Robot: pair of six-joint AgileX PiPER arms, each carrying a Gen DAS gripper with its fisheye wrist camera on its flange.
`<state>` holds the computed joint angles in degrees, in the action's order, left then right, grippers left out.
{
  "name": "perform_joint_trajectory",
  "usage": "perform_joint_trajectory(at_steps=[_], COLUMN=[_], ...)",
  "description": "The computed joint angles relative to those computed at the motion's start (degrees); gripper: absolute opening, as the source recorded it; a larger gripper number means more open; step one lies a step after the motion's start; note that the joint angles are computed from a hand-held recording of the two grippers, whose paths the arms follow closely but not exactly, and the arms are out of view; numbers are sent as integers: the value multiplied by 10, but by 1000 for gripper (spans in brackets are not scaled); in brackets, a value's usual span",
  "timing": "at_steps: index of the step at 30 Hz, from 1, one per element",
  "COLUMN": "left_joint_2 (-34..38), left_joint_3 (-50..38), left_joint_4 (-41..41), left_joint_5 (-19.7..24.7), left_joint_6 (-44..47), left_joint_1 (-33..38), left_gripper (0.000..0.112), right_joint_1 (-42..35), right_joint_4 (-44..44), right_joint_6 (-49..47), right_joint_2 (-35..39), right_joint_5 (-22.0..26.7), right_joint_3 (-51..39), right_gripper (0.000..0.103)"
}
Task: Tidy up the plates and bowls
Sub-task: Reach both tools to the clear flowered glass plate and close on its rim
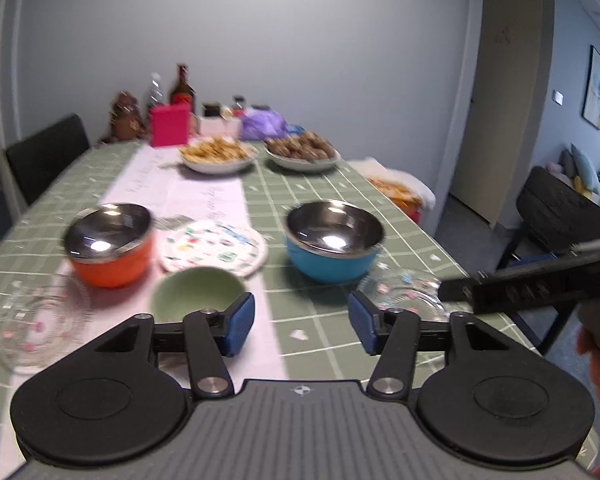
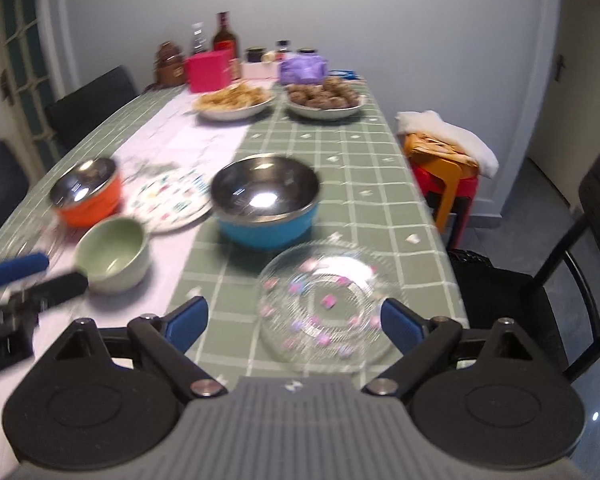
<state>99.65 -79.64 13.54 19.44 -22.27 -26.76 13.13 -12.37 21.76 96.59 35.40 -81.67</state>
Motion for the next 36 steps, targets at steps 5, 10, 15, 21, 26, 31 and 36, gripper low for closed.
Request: perform_joint_trajectory(at_steps=[5, 10, 15, 21, 26, 31, 36], left_joint_2=[79, 152, 198, 240, 269, 295, 306], left_joint_3=[-89, -163, -221, -281, -312, -341, -348], left_joint_4=[-199, -241, -191, -206, -197, -193, -195], left_joint_5=[44, 83, 117, 149, 156, 170, 159], left_joint_6=[153, 167, 112, 113, 87, 73, 73], left_joint_1=[16, 20, 12, 14, 12, 9, 6], left_gripper=[58, 58, 58, 58, 58, 59, 58], right_joint_1=[-34, -80, -106, -112, -118, -119, -122], right_joint_4=[-9, 62, 123, 136, 160, 169, 174], right_joint_6=[6, -14, -36, -53, -76, -79, -77], right_joint_2=[72, 127, 148, 168, 176, 185, 196], right_joint_5=[25, 65, 67, 63, 57, 62, 74], right_joint_3=[-65, -114, -127, -143, -141, -143, -148], right_gripper=[83, 74, 71, 64, 63, 59, 51])
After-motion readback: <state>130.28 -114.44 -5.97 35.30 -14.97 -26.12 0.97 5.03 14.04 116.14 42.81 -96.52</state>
